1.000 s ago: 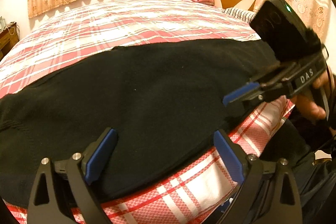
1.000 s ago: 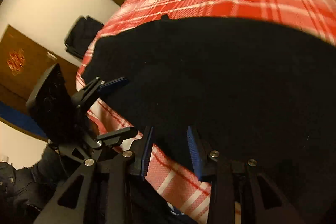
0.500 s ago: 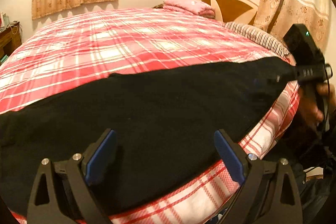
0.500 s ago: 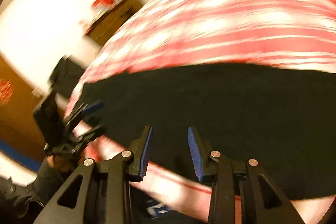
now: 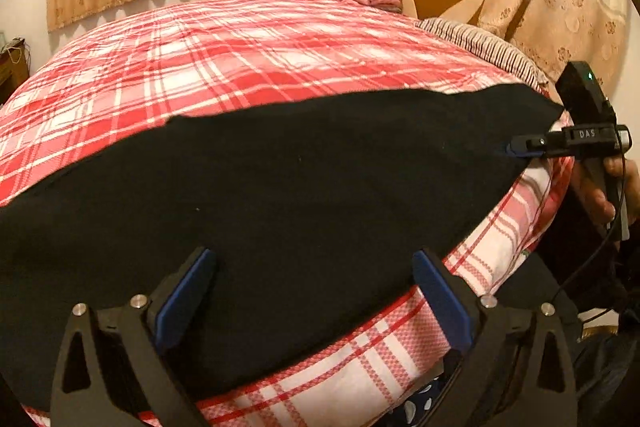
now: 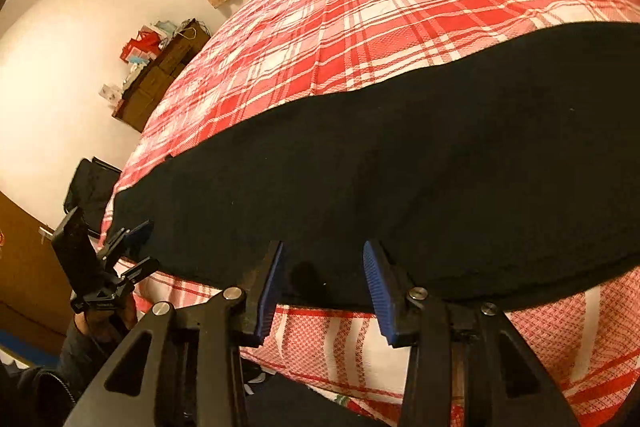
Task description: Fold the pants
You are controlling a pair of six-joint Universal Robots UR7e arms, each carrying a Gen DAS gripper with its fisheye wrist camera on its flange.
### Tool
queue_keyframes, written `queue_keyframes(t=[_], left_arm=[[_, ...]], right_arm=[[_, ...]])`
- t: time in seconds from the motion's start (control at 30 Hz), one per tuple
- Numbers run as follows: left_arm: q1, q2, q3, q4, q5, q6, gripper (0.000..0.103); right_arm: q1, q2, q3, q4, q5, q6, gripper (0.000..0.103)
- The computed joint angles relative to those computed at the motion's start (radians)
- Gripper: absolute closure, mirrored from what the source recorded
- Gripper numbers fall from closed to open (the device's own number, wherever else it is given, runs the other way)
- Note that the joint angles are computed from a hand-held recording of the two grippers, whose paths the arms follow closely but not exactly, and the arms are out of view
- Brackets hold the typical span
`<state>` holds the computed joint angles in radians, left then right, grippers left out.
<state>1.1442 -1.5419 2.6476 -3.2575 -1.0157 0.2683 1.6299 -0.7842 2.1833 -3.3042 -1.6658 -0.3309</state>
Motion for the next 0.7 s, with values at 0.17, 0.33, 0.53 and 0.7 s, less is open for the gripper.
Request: queue_keyframes(t=[0.17, 0.33, 0.53, 0.7], left_arm=[[-0.028, -0.038, 0.009, -0.02, 0.059, 0.03, 0.002], [0.025, -0.068, -0.012, -0.029, 0.124, 0.072, 0.002], [0.143, -0.108, -0.025, -0.05, 0.156, 0.047, 0.002], [0.116, -0.144, 0.008, -0.075, 0.205, 0.1, 0.002]], right_arm=[[-0.023, -0.075, 0.064, -0.146, 0.025, -0.004, 0.06], [-0.095, -0.126, 0.083, -0.171, 0.007, 0.062, 0.06], [-0.058, -0.093, 0.096, -0.257, -0.025, 0.025, 0.059], [-0.065, -0.116, 0.11, -0.27, -0.014, 0.046, 0.056]])
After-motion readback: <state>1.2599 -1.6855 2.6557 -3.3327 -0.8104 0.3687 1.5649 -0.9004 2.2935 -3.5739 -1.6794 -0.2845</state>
